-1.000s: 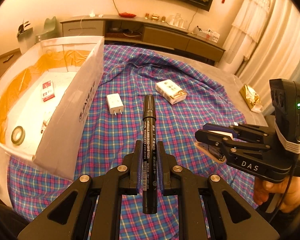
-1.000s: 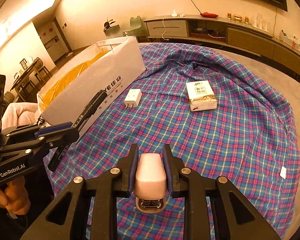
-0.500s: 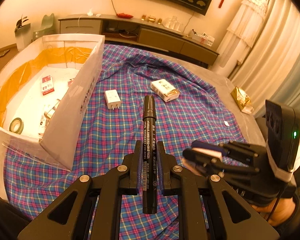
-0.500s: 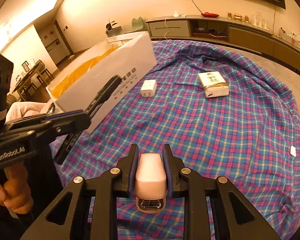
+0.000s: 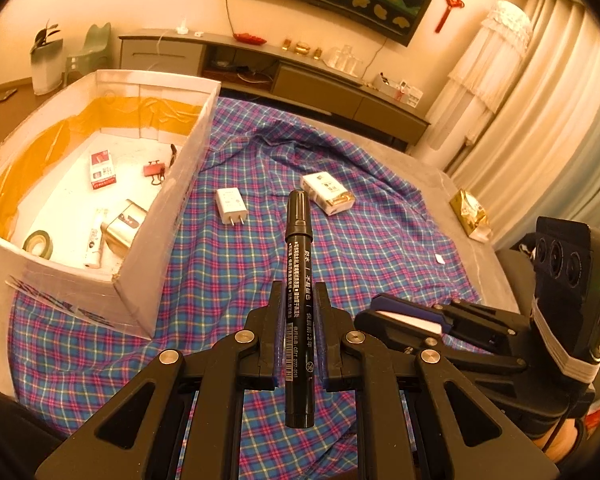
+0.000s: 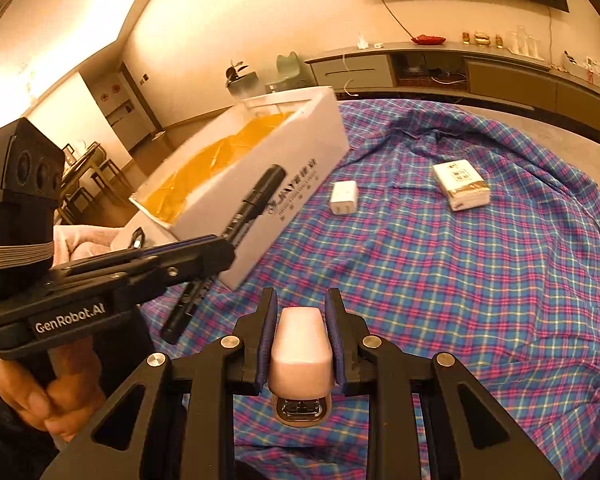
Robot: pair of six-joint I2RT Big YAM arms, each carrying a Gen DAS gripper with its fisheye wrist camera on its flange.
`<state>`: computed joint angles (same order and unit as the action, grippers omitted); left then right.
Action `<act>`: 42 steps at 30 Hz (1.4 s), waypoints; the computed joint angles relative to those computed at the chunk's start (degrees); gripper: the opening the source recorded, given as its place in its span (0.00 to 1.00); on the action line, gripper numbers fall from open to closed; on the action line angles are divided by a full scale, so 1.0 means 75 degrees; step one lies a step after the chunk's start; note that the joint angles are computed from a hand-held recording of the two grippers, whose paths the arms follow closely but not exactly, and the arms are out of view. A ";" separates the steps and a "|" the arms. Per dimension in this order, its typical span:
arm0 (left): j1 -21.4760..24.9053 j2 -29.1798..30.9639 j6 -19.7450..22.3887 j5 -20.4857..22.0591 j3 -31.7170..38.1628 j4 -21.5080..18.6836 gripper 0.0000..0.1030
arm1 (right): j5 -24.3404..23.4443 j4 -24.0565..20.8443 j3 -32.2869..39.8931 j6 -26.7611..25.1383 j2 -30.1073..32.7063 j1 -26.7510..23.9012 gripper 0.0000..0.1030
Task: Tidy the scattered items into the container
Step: 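Lift and carry the stapler with the right tool while the left tool carries the marker to the box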
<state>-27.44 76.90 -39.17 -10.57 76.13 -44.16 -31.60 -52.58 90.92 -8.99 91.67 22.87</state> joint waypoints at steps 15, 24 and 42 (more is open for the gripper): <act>0.0400 -0.0566 -0.0069 0.0205 -0.0375 0.0370 0.13 | 0.0110 -0.0167 0.0585 -0.0043 -0.0003 0.0531 0.25; 0.0667 -0.0825 -0.0105 0.0306 -0.0533 0.0502 0.13 | 0.0225 -0.0323 0.1082 -0.0141 0.0123 0.0811 0.24; 0.1362 -0.1303 -0.0116 0.0664 -0.0861 0.0850 0.13 | 0.0563 -0.0687 0.2073 -0.0406 0.0548 0.1310 0.24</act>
